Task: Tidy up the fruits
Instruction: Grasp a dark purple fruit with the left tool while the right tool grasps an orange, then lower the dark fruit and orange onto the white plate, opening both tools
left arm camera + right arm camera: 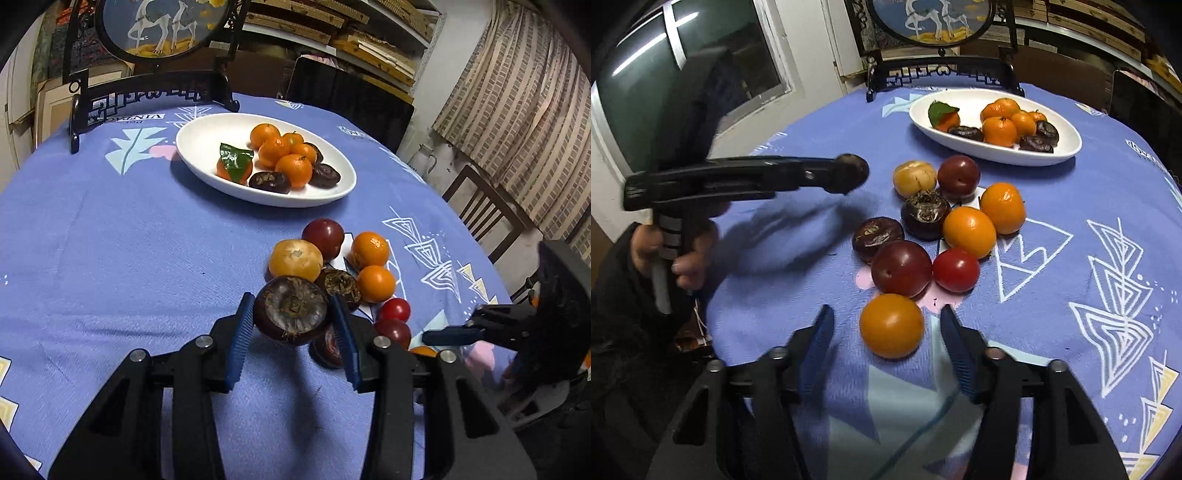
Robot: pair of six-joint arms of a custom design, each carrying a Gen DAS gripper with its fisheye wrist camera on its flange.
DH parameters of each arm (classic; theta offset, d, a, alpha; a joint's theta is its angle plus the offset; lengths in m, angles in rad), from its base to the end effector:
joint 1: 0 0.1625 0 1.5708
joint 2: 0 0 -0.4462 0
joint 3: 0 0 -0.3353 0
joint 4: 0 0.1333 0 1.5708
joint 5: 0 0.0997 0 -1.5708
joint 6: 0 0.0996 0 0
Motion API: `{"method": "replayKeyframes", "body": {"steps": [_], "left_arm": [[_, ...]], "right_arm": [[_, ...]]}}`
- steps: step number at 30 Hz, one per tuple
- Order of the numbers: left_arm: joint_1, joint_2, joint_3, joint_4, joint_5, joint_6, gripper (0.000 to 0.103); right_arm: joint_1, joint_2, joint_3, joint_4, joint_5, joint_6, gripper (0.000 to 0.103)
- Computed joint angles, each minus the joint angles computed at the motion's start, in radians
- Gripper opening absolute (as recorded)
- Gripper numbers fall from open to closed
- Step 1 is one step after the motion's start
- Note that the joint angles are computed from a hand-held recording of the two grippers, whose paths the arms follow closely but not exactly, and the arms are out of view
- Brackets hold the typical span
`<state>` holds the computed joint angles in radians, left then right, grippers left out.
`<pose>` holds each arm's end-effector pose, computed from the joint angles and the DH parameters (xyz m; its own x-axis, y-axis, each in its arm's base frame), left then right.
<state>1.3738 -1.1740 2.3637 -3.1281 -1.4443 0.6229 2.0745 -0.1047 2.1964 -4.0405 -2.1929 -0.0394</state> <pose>0.0597 -0.4460 0.2064 -0.6908 0.6555 -0.3053 0.7211 0.6559 -0.2232 0.2587 -0.3135 -0.1201 -0.7972 -0.2358 0.5557 -0.4804 0.8053 -0.3474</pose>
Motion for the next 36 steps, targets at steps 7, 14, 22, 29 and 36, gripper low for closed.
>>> {"method": "replayKeyframes", "body": {"steps": [7,14,22,29,36], "left_arm": [[0.009,-0.030,0.004,0.004,-0.002,0.003,0.041],[-0.019,-0.046,-0.008,-0.005,-0.018,0.003,0.041],[-0.093,0.065,-0.170,0.014,0.029,-0.044,0.041],[-0.108,0.261,-0.415,0.050,0.093,-0.098,0.042],[-0.101,0.346,-0.516,0.047,0.138,-0.119,0.074]], "right_arm": [[-0.004,-0.017,0.038,-0.041,0.020,0.027,0.036],[-0.053,-0.085,0.111,-0.222,0.063,0.022,0.037],[-0.129,-0.266,0.022,-0.105,0.113,-0.014,0.037],[-0.208,-0.287,-0.291,0.221,0.136,-0.061,0.037],[-0.243,-0.247,-0.443,0.302,0.140,-0.073,0.054]]}}
